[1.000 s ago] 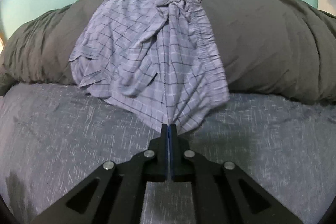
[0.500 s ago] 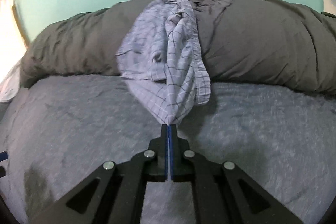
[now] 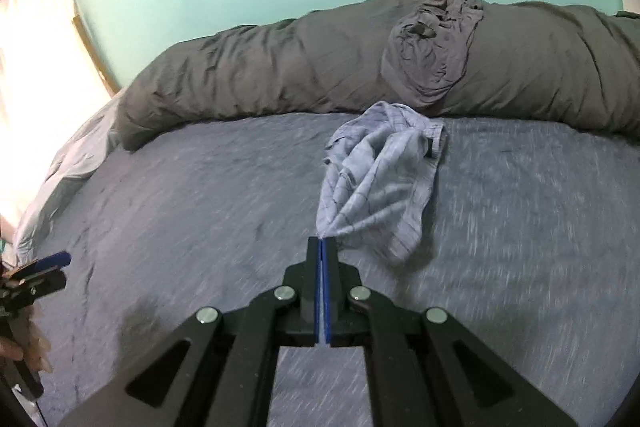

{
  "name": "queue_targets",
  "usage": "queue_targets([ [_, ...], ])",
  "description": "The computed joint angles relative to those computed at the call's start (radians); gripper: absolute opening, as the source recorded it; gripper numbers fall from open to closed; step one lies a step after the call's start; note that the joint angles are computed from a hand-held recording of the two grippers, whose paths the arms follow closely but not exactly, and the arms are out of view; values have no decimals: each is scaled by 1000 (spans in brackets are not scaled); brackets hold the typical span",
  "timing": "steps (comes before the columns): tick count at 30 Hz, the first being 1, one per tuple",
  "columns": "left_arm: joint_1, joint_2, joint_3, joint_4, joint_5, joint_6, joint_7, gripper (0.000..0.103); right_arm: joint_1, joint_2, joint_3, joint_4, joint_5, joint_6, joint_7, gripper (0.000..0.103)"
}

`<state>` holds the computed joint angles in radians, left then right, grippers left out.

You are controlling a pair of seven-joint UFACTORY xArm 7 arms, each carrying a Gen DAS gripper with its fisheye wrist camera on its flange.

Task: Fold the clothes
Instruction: 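Carry the held boxer shorts with the right gripper onto the sheet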

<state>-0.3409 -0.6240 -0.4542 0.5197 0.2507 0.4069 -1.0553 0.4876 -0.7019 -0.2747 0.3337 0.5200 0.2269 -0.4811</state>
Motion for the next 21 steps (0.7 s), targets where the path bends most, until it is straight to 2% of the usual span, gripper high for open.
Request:
queue_targets([
  [6, -93, -129, -15, -48, -50, 84, -19, 103, -94, -306, 118, -136, -46, 143, 129, 0],
  [11, -160, -221, -45, -76, -81, 156, -41, 103, -134, -554, 190, -210, -104, 295, 254, 0],
  [16, -243, -331, -69, -124, -118, 219, -77, 103, -127, -850, 251, -278, -146, 502, 384, 0],
  [21, -321, -441, -93, -161, -147, 291, -110, 103, -62, -1153, 348, -323, -157, 727, 551, 0],
])
